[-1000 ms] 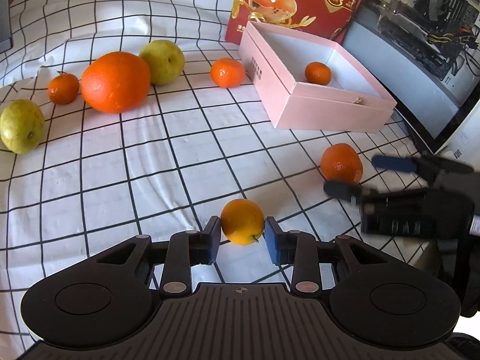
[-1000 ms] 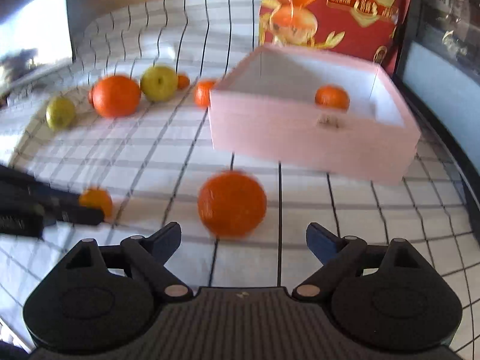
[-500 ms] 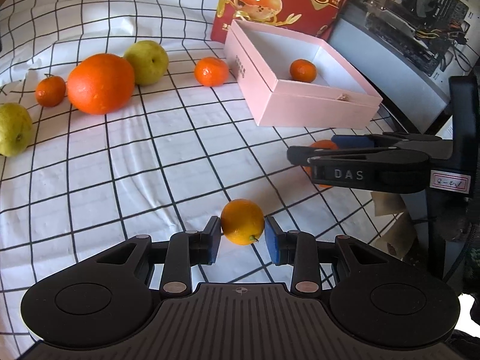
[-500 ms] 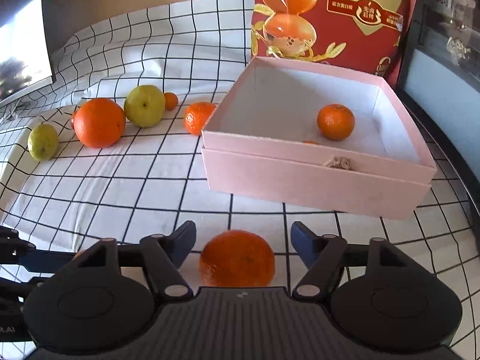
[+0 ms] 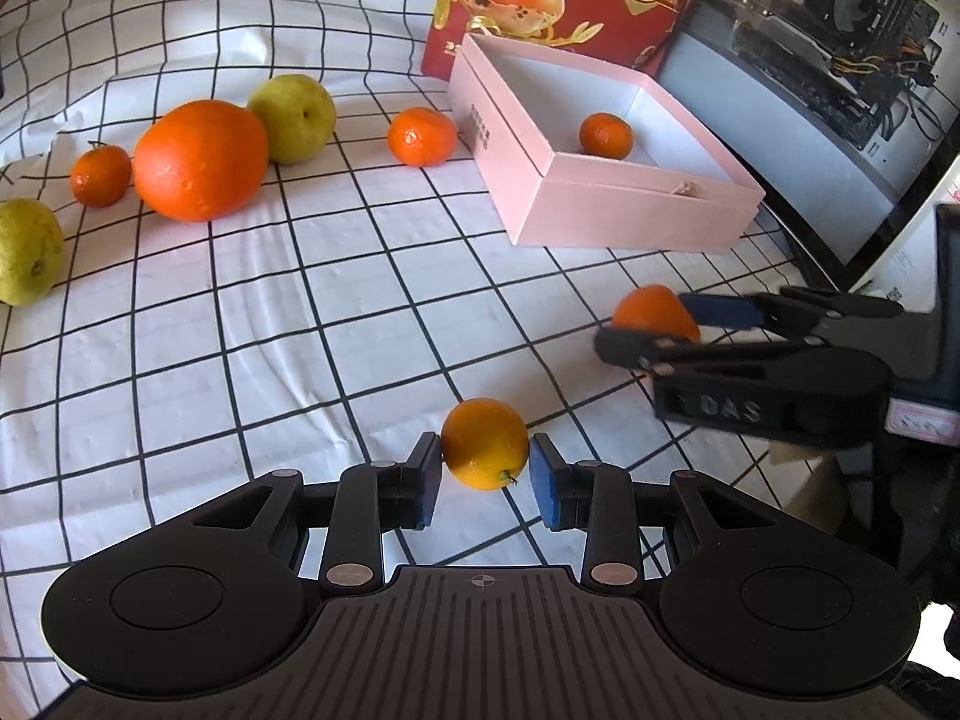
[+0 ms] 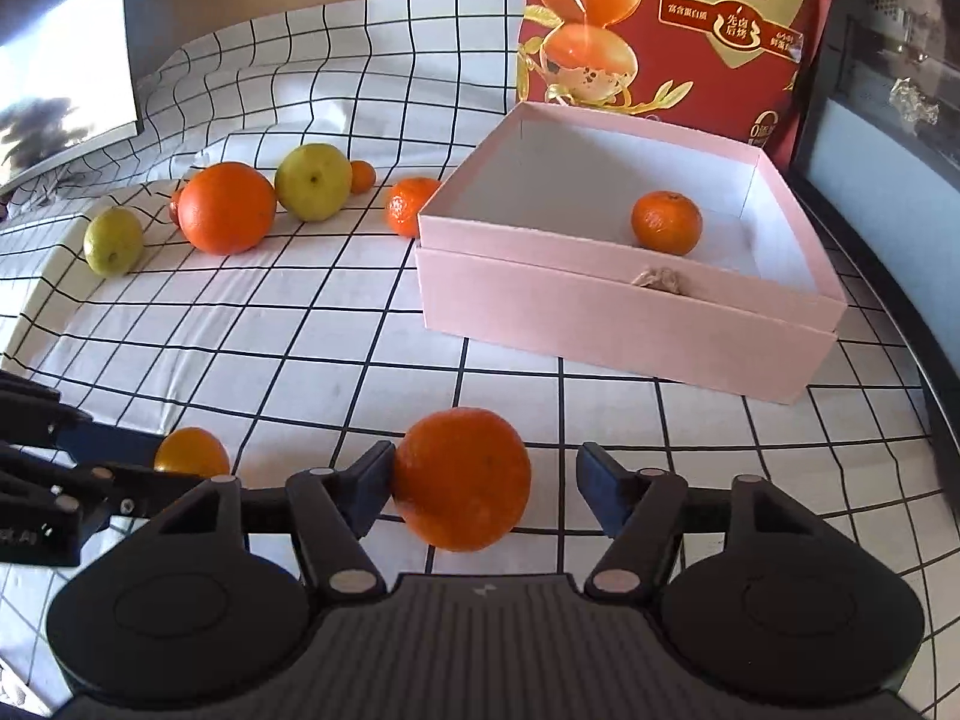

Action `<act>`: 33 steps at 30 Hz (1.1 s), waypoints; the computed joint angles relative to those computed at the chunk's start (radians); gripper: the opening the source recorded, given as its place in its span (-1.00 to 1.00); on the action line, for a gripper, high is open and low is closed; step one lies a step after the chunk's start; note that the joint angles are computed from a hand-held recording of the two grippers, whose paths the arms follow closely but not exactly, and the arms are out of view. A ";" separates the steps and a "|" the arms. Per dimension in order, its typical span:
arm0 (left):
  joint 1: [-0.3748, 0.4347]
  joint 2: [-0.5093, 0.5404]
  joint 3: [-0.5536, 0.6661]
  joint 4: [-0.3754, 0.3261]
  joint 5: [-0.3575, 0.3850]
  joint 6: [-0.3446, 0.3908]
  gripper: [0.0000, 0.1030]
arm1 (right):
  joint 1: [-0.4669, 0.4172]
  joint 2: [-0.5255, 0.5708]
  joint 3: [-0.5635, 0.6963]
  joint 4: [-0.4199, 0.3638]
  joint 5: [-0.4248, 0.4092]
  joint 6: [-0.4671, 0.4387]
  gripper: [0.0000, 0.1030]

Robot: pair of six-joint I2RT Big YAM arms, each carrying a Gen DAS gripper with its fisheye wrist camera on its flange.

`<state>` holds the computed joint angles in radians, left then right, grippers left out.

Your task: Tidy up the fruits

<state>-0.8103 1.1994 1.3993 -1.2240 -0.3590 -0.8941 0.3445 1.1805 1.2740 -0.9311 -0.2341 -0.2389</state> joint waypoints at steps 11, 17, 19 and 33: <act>0.000 0.001 0.000 0.000 0.012 0.007 -0.29 | 0.036 0.003 -0.005 0.034 0.042 -0.028 -0.08; 0.001 0.018 0.012 0.020 0.034 0.036 -0.29 | -0.031 -0.006 0.016 -0.040 0.001 -0.010 -0.08; 0.005 0.031 0.025 0.029 0.042 0.050 -0.29 | -0.055 -0.011 0.021 -0.053 0.003 -0.012 -0.08; 0.171 0.246 0.371 0.170 0.048 0.387 -0.29 | -0.168 0.069 0.226 0.012 -0.019 0.017 -0.08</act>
